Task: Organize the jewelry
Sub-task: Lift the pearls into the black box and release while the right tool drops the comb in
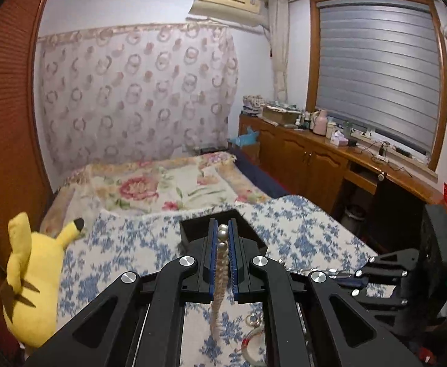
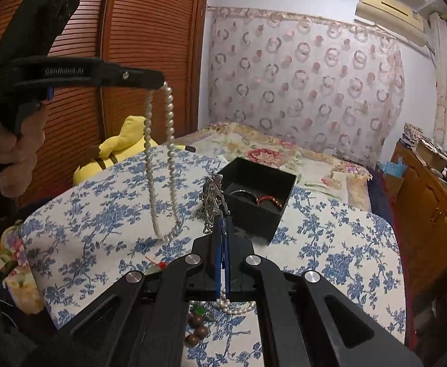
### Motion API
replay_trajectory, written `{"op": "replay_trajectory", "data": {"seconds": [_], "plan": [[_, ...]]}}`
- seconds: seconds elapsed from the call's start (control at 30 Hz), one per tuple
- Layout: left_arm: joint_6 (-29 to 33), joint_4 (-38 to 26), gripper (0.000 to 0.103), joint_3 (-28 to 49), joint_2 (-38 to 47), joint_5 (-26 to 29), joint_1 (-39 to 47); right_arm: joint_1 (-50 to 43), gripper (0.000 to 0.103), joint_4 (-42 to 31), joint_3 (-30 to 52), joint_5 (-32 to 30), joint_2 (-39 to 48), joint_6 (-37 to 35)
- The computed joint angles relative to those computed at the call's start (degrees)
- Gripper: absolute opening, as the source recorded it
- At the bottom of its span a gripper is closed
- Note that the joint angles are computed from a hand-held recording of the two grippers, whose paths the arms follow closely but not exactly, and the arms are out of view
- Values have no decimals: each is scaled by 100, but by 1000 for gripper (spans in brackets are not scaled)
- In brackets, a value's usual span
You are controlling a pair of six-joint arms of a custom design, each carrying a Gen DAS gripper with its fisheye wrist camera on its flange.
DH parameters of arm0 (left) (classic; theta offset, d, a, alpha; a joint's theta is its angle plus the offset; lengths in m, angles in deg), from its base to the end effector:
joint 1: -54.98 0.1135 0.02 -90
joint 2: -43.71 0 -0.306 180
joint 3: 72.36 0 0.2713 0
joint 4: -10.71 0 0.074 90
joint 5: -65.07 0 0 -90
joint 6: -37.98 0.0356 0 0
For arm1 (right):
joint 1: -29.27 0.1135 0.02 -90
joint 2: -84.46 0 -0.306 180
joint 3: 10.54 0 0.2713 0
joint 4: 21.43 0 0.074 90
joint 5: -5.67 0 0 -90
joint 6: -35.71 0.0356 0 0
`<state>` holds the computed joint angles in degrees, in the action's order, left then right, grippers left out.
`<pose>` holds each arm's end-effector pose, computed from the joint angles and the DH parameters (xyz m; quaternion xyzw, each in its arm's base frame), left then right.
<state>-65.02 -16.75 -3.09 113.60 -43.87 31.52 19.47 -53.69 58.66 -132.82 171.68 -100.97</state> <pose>0.2624 -0.1013 0.3472 -0.0072 0.8500 -0.0247 0.5261 0.3253 -0.0291 0.2601 -0.4036 0.7694 0.1937 0.4556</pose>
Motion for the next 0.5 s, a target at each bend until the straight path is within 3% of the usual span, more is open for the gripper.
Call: {"op": "replay_trajectory", "data": {"seconds": [0.5], "plan": [[274, -217, 6, 1254, 752, 189, 350, 240, 2, 397, 653, 267, 479, 619]]}}
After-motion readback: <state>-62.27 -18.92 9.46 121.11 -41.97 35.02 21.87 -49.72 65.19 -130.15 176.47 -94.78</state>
